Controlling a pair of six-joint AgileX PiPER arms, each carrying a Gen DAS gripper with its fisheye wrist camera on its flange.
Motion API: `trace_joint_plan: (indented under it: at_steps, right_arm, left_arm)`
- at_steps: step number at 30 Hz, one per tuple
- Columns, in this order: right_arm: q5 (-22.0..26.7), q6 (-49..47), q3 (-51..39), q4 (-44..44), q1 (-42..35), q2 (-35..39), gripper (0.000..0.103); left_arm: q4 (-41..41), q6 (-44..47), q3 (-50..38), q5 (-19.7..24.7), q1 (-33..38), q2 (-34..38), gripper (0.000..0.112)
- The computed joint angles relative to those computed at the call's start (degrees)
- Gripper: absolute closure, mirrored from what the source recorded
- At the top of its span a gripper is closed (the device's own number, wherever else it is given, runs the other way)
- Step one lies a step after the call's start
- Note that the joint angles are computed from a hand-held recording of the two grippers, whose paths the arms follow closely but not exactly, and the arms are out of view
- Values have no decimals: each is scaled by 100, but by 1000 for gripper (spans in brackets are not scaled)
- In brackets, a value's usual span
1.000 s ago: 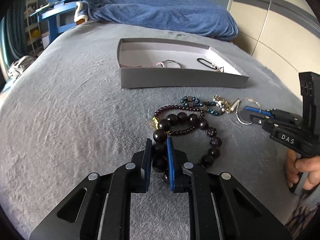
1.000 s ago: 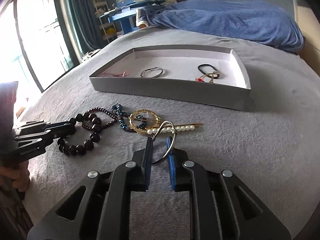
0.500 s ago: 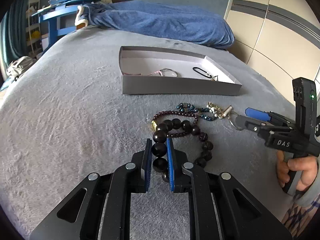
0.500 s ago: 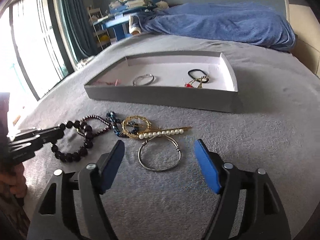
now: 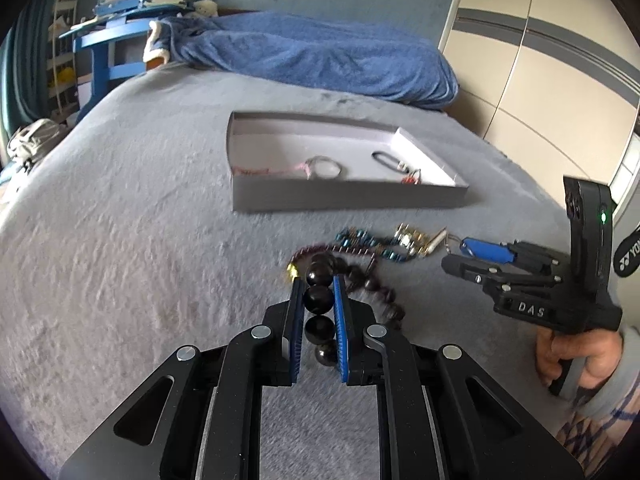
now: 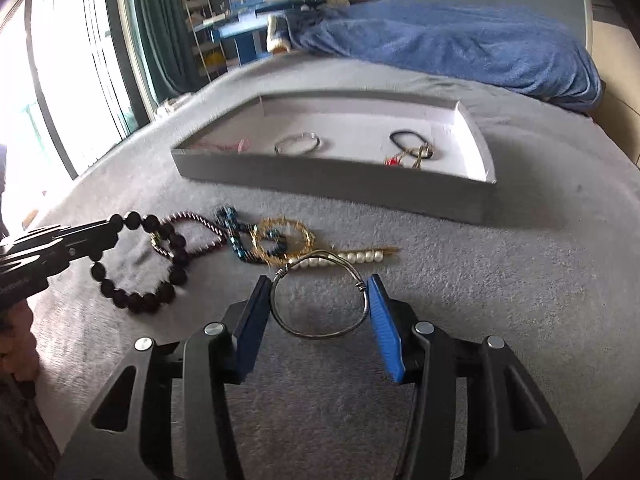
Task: Organize jewelry
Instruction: 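Grasp the black bead bracelet with the left tool while the right tool grasps the pearl-bar hoop, then carry the black bead bracelet and silver hoop into the tray, opening both tools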
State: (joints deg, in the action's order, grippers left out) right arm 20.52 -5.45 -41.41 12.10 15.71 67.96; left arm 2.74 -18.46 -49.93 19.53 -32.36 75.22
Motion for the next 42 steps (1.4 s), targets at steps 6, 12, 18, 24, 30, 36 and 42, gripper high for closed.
trace_joint_plan:
  at_steps: [6, 12, 18, 24, 30, 36, 42]
  right_arm:
    - [34, -777, -6, 970, -327, -179, 54]
    - [136, -900, -300, 1120, -381, -182, 54]
    - [262, -894, -837, 1024, -397, 98, 54]
    - [464, -829, -1677, 742, -448, 757, 54]
    - [822, -800, -2722, 592, -569, 1656, 54]
    - [1347, -637, -3831, 497, -692, 2605, 54]
    - [1839, -291, -4854, 152, -657, 3407, 54]
  left_arm:
    - [-323, 490, -606, 228, 40, 103, 97]
    - [-956, 1167, -1278, 451, 210, 301, 97]
    - [-1336, 1645, -2024, 727, 444, 689, 97]
    - [-1598, 2018, -3003, 1001, 724, 1343, 97]
    - [-1642, 2268, -4115, 1431, 962, 2145, 97]
    - [-1584, 2339, -5408, 1977, 1113, 3065, 97]
    - [-1285, 2251, -6539, 2475, 1079, 3894, 97]
